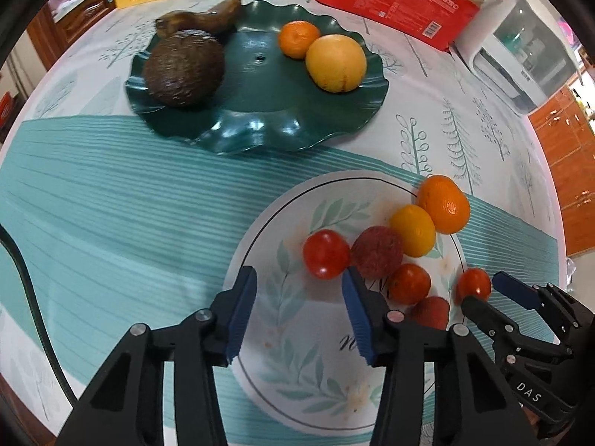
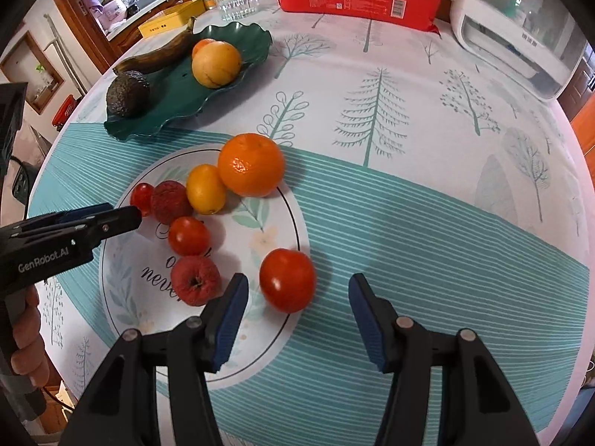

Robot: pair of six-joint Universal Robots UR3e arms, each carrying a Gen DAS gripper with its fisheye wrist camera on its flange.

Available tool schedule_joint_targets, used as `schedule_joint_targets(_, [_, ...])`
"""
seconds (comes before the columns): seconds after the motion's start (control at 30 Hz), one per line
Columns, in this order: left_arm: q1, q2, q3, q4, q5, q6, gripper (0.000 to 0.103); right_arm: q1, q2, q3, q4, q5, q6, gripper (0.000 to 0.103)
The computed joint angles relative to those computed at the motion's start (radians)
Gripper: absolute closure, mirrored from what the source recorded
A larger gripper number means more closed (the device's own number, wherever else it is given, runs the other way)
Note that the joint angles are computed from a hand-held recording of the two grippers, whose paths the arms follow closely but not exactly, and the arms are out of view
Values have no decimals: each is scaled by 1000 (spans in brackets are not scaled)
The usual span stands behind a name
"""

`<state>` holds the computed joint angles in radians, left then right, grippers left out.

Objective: Organize fruits
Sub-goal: 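Grasp a red tomato with the left tool while the right tool grasps another tomato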

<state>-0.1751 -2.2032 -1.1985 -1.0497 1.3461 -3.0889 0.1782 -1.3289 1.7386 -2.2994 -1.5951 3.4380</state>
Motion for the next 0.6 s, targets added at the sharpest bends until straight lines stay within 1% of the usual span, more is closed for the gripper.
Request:
schedule_joint_targets(0.17, [-3,-50,61,-17,-23,33,63,-13,23,-5,-6,24,-7,60])
schedule_joint_targets(0.3, [-2,-75,92,-19,-42,44,67,-17,32,-3,-22,30,-12,64])
schedule_joint_targets(0.37, [0,-83,103,-23,-54,53,72,-17,40,-8,-29,31,-14,66])
schedule_joint_targets(0.4, [1,-87,107,-25,-61,58,77,-17,44,-11,-32,32,-17,67])
schedule_joint_targets(0.43, [0,-89,109,-25,-63,61,78,-15,49,-16,-32,30,-20,69])
schedule_joint_targets(0.6, [-14,-90,89,23,-53,56,79,-3,62,-25,-43,11,-24,70])
